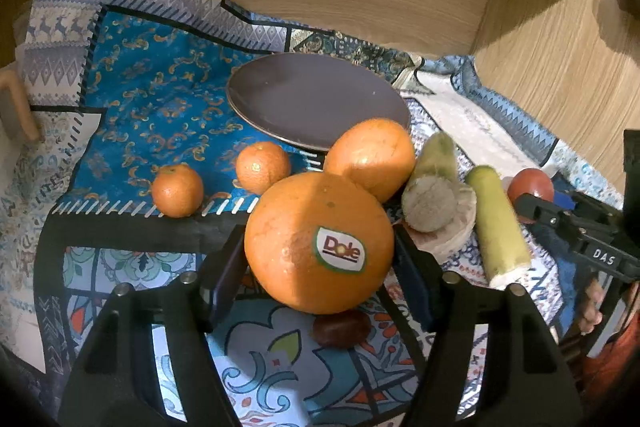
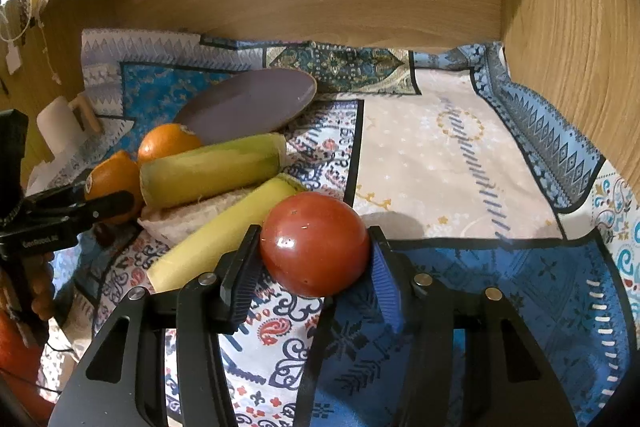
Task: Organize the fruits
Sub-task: 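Carry the orange with the left tool while the right tool carries the tomato onto the dark plate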
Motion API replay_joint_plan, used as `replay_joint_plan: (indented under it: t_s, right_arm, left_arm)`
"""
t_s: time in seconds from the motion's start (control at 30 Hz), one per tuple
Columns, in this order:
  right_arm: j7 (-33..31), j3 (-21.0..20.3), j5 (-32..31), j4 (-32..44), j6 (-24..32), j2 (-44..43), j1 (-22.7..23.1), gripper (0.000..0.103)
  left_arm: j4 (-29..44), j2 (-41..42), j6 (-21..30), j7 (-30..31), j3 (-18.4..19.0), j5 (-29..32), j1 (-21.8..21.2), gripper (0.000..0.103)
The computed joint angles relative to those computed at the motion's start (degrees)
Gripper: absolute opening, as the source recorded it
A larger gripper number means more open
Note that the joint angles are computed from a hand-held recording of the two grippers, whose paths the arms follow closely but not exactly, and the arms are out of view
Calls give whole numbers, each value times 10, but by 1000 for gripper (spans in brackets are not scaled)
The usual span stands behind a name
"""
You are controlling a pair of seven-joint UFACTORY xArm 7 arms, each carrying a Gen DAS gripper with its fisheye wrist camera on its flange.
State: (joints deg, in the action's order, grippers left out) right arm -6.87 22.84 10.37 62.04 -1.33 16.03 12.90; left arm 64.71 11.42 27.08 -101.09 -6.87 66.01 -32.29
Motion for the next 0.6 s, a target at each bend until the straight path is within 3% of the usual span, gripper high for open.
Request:
replay_joint_plan:
  t_s: [0.23, 0.47, 0.6]
  right_arm:
    - [16, -32, -25, 16, -13, -7, 31, 48]
    - [52, -97, -75, 52, -29, -5, 87, 48]
    - [60, -95, -90, 78, -33, 3, 85, 48]
  left_arm:
    - [-8, -37, 43, -17, -12, 35, 1, 69]
    - [2, -64, 76, -13, -28, 67, 20, 69]
    - [16, -68, 93, -5, -35, 82, 27, 69]
